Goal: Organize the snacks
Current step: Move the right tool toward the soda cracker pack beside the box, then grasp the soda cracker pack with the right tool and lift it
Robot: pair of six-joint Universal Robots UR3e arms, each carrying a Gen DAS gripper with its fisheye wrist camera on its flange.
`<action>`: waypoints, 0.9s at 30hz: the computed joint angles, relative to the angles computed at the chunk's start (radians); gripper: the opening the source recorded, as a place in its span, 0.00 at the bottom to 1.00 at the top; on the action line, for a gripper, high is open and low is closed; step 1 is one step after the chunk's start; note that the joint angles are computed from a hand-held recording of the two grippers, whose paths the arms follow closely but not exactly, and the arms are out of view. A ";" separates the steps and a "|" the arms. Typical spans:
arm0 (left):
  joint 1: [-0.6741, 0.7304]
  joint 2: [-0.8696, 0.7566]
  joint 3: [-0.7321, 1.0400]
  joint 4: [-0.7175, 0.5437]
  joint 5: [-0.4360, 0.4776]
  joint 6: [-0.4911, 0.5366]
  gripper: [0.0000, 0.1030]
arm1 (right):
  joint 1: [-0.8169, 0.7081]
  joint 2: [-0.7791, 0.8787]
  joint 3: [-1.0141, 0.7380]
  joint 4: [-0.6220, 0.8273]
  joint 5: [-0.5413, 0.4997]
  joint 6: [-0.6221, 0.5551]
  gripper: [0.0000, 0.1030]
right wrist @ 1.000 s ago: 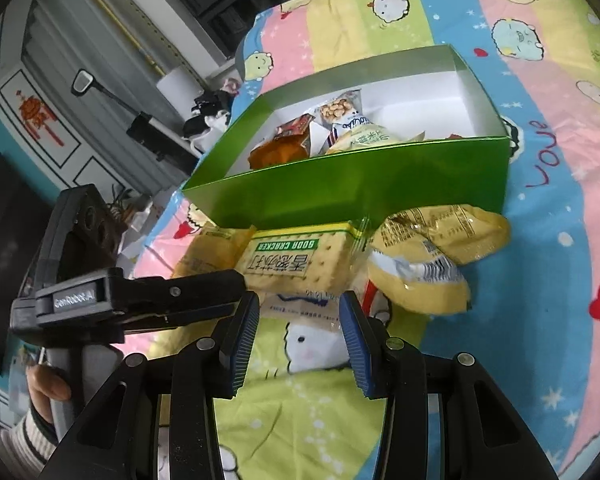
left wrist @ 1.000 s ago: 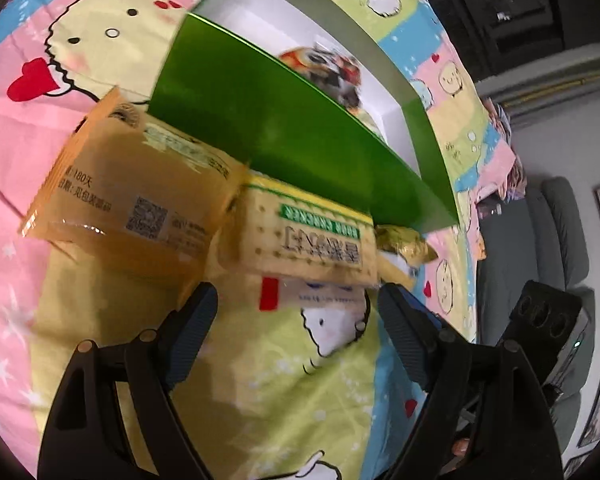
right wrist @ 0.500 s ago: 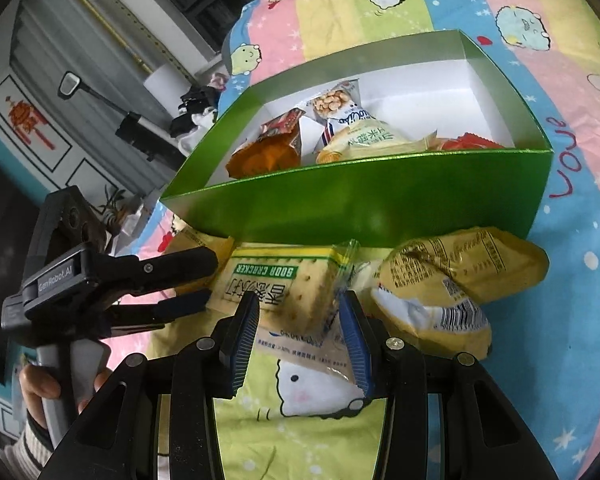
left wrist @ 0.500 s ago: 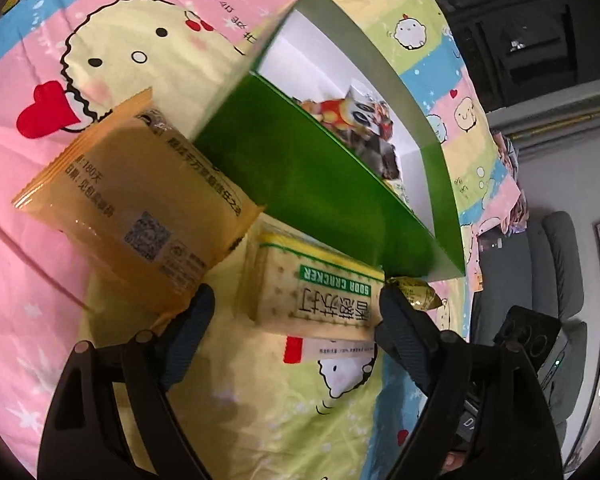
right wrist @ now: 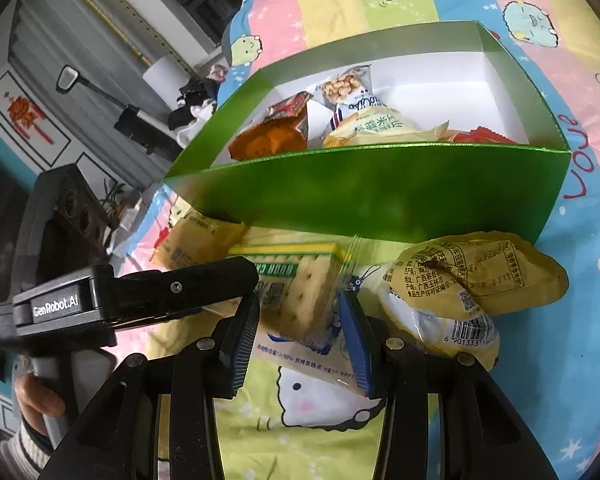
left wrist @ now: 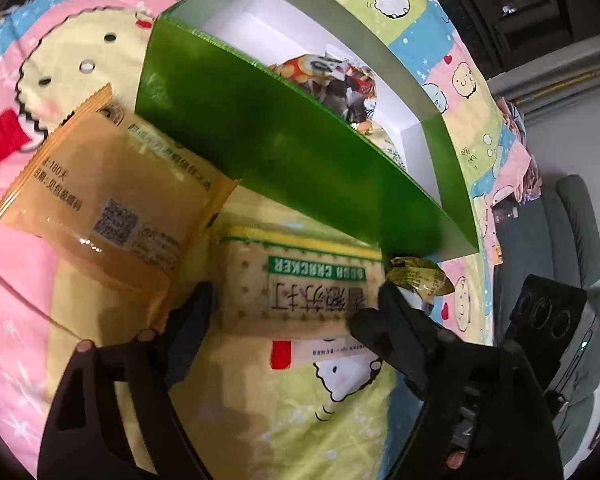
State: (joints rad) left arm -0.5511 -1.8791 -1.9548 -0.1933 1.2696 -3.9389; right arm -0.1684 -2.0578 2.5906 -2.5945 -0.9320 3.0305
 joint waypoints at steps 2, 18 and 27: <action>0.001 0.006 -0.005 -0.010 0.013 0.000 0.66 | 0.018 0.003 -0.002 -0.012 -0.020 -0.014 0.42; -0.055 0.044 -0.050 0.019 0.093 -0.012 0.50 | 0.027 -0.090 0.034 -0.006 -0.057 -0.055 0.39; -0.140 0.117 -0.048 -0.003 0.178 -0.046 0.50 | -0.069 -0.504 0.041 0.381 0.008 -0.123 0.39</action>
